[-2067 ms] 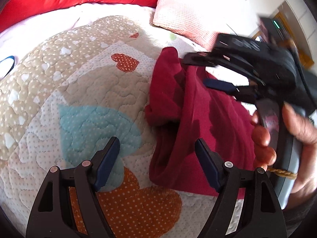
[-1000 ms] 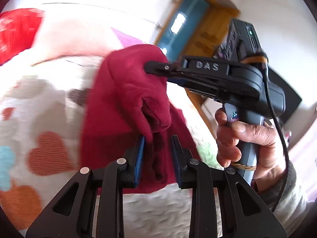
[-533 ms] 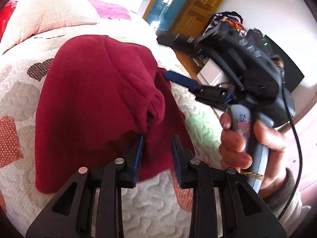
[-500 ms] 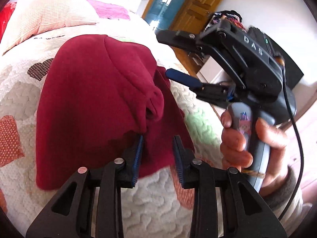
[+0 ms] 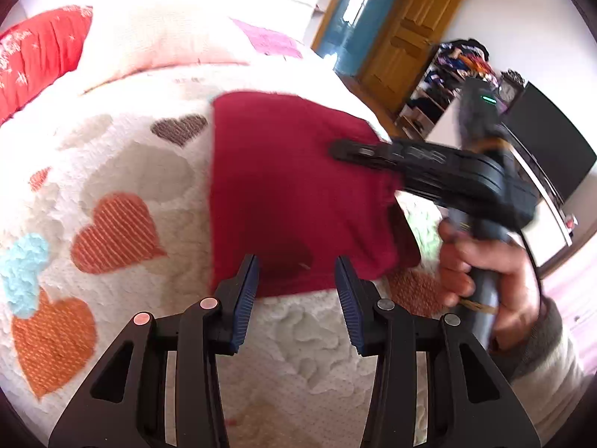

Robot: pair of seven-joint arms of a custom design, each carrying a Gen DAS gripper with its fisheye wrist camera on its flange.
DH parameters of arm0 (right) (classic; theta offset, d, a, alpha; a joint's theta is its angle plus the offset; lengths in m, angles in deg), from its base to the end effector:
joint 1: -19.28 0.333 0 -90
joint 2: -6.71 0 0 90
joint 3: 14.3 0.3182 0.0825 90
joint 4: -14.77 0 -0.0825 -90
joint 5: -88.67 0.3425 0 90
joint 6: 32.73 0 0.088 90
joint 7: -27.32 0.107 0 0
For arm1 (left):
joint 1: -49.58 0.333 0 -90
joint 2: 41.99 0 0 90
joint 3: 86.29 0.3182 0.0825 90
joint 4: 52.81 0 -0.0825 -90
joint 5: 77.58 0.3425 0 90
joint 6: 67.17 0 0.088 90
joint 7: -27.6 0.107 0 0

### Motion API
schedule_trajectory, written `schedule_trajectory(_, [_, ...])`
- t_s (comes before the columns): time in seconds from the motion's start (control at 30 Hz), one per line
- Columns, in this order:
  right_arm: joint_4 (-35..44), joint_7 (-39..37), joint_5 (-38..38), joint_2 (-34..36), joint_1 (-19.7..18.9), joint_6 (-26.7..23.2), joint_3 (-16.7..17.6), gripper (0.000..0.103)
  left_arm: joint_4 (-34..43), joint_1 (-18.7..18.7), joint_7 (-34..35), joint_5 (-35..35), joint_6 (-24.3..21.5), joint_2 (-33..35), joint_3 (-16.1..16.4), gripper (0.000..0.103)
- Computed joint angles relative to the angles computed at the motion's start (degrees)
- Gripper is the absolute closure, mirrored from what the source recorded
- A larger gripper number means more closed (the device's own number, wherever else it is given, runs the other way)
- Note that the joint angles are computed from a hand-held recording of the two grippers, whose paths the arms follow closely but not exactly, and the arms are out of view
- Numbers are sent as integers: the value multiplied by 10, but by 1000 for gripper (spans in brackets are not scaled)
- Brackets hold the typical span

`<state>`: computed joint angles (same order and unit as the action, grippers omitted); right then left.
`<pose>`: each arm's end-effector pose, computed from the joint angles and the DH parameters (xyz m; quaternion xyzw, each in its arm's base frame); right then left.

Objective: Fold small clothes

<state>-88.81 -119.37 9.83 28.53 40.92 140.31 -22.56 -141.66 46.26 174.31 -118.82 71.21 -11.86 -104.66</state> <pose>0.5881 0.2257 0.4088 -0.4281 0.7802 -0.1960 0.4117 0.6526 -0.2185 0.4174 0.3367 -0.8613 0.3799 0.0203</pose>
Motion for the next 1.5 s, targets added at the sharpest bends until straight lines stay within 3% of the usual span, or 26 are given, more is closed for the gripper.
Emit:
schedule_trajectory(0.13, [-41, -145, 96, -47, 1, -120, 31, 79, 19, -10, 3, -2, 20, 17, -5, 47])
schedule_trajectory(0.2, [-37, -185, 124, -38, -4, -153, 39, 79, 36, -21, -9, 20, 23, 34, 0, 46])
schedule_trajectory(0.27, [-7, -284, 194, -8, -10, -207, 56, 77, 46, -53, -39, 68, 51, 53, 18, 46])
schedule_trajectory(0.3, [-5, -307, 214, 1, -13, -205, 57, 77, 43, -63, -50, 88, 63, 55, 24, 46])
schedule_trajectory(0.4, [-51, -228, 167, -31, 0, -138, 24, 68, 26, -61, -47, 114, 92, 54, 15, 46])
schedule_trajectory(0.47, [-74, -72, 50, -54, 9, -65, -15, 58, 26, -52, -45, 118, 90, 55, 7, 46])
schedule_trajectory(0.53, [-67, 57, -52, -58, 3, -30, -29, 50, 38, -52, -57, 125, 79, 63, 7, 46])
schedule_trajectory(0.57, [-58, 76, -59, -51, -13, -8, -28, 50, 43, -52, -63, 127, 75, 66, 6, 46])
schedule_trajectory(0.63, [-36, 15, 9, -24, -50, 14, -2, 52, 43, -49, -68, 126, 76, 68, 3, 44])
schedule_trajectory(0.67, [-35, -65, 83, -18, -79, -8, 34, 56, 37, -47, -67, 124, 79, 64, 0, 42])
schedule_trajectory(0.7, [-28, -165, 158, -12, -87, -62, 61, 72, 32, -46, -64, 122, 85, 63, -2, 40])
schedule_trajectory(0.73, [-18, -241, 210, -11, -75, -122, 69, 78, 28, -45, -58, 121, 91, 63, -5, 39])
schedule_trajectory(0.77, [7, -316, 247, -1, -44, -202, 60, 78, 24, -44, -54, 121, 95, 61, -6, 38])
schedule_trajectory(0.8, [28, -351, 257, 7, -32, -270, 67, 78, 19, -45, -51, 122, 100, 60, -6, 36])
schedule_trajectory(0.83, [40, -365, 259, 14, -24, -307, 68, 78, 13, -45, -47, 123, 106, 57, -7, 35])
schedule_trajectory(0.87, [35, -365, 265, 11, -17, -312, 63, 78, 12, -46, -46, 125, 107, 58, -7, 35])
schedule_trajectory(0.97, [-31, -295, 248, -42, -10, -242, 45, 78, 14, -42, -50, 120, 101, 59, -9, 35])
schedule_trajectory(1.07, [-60, -246, 180, -81, 13, -222, 51, 78, 15, -40, -50, 117, 101, 61, -10, 34])
schedule_trajectory(1.13, [-49, -287, 181, -72, 14, -207, 71, 78, 8, -42, -50, 116, 110, 58, -10, 33])
schedule_trajectory(1.23, [-15, -364, 221, -41, 35, -297, 86, 78, -4, -46, -54, 118, 124, 52, -7, 33])
schedule_trajectory(1.27, [-18, -377, 246, -35, 53, -326, 68, 78, -7, -45, -56, 118, 126, 49, -7, 33])
schedule_trajectory(1.3, [-33, -365, 255, -37, 52, -323, 64, 78, -8, -44, -59, 117, 126, 48, -8, 33])
schedule_trajectory(1.33, [-60, -324, 247, -46, 31, -289, 76, 77, -10, -44, -63, 116, 122, 47, -7, 33])
schedule_trajectory(1.37, [-92, -260, 222, -58, 24, -235, 68, 76, -10, -45, -69, 118, 121, 46, -5, 33])
schedule_trajectory(1.4, [-107, -225, 201, -65, 27, -213, 59, 75, -13, -47, -74, 119, 123, 43, -3, 33])
schedule_trajectory(1.5, [-126, -200, 182, -88, 26, -206, 67, 75, -23, -46, -79, 121, 127, 34, -3, 33])
